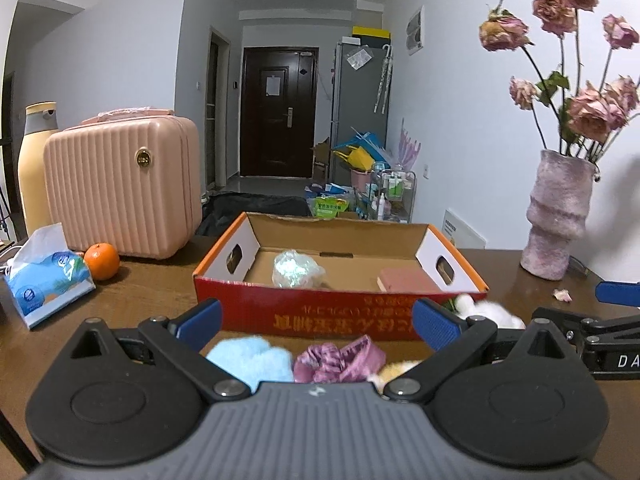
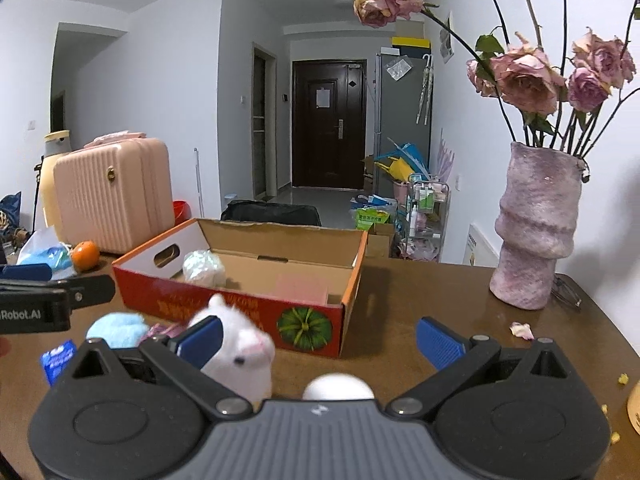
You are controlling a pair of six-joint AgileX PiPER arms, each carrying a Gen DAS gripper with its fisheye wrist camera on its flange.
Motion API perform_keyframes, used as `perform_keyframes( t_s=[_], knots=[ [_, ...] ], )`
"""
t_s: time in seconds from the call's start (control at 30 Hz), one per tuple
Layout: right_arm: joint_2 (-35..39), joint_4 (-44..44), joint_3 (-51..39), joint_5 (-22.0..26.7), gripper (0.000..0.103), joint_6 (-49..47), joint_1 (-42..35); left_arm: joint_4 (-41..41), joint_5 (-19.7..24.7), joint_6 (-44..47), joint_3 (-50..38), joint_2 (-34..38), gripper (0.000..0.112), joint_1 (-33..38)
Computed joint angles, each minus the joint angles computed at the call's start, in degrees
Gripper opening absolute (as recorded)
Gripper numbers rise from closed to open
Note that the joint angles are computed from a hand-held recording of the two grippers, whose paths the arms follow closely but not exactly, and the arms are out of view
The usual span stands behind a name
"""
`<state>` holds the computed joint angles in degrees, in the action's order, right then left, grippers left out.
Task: Organize soft objects
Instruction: 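Withdraw both tools from the box back toward the remaining soft items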
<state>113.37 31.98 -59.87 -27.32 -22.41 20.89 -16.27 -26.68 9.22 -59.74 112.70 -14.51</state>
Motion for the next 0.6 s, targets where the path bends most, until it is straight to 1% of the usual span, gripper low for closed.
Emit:
perform_keyframes(
  t_s=[0.2, 0.33, 0.6],
  knots=[
    [-3.5, 0.2, 8.6, -5.0, 0.103, 1.1, 2.3, 0.3, -2.9, 0.0, 6.5, -3.1, 0.103, -1.5],
    [-5.1, 1.5, 13.1, -8.0, 0.103, 0.8, 4.4, 0.0, -5.2, 0.2, 10.7, -4.9, 0.103, -2.8],
    [-7.2, 0.9, 20.7, -12.8, 0.103, 4.1, 6.6, -2.5, -8.5, 1.5, 16.9, -7.7, 0.103, -5.8]
  ],
)
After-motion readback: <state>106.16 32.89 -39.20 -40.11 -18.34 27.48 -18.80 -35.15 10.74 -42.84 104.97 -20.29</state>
